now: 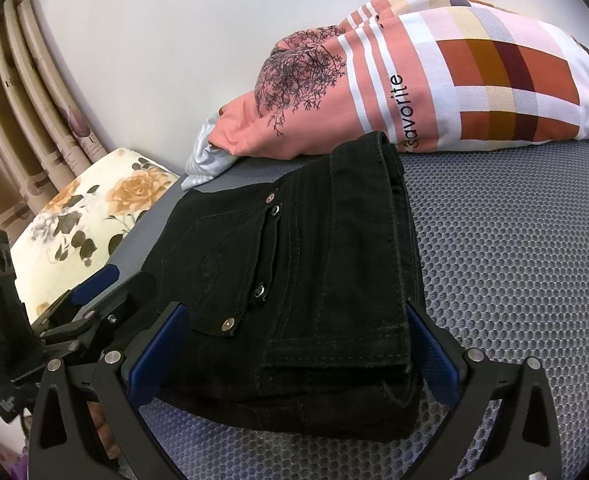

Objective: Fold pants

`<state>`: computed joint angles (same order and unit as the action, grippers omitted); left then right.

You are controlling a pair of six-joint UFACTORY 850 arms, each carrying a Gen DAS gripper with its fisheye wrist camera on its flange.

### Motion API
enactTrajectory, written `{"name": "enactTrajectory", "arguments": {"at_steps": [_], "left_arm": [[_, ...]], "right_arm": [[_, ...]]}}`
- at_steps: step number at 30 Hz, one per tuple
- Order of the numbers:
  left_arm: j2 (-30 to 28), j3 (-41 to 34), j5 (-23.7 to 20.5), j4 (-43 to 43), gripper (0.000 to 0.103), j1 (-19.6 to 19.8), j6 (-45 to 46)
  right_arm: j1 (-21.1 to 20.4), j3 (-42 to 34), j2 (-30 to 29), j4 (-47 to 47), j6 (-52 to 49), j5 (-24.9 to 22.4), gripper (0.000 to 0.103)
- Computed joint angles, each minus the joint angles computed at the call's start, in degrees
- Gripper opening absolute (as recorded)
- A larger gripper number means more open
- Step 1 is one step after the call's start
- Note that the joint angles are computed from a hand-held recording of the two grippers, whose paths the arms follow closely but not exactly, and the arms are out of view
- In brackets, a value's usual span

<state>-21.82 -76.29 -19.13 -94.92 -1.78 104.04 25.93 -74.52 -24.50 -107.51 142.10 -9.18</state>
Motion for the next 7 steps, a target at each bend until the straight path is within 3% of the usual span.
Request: {"name": "enactTrajectory", "arguments": {"at_steps": [2, 7], "left_arm": [[0.13, 0.42, 0.00, -4.33, 0.103, 0.08, 3.53], [-0.07, -0.02, 1.19, -3.87, 0.103, 0.31, 1.74]], "right_arm": [[-0.01, 0.14, 0.07, -1.22, 1.34, 0.02, 0.103], [0.08, 0.45, 0.28, -3.04, 3.51, -0.11, 0.103]]}}
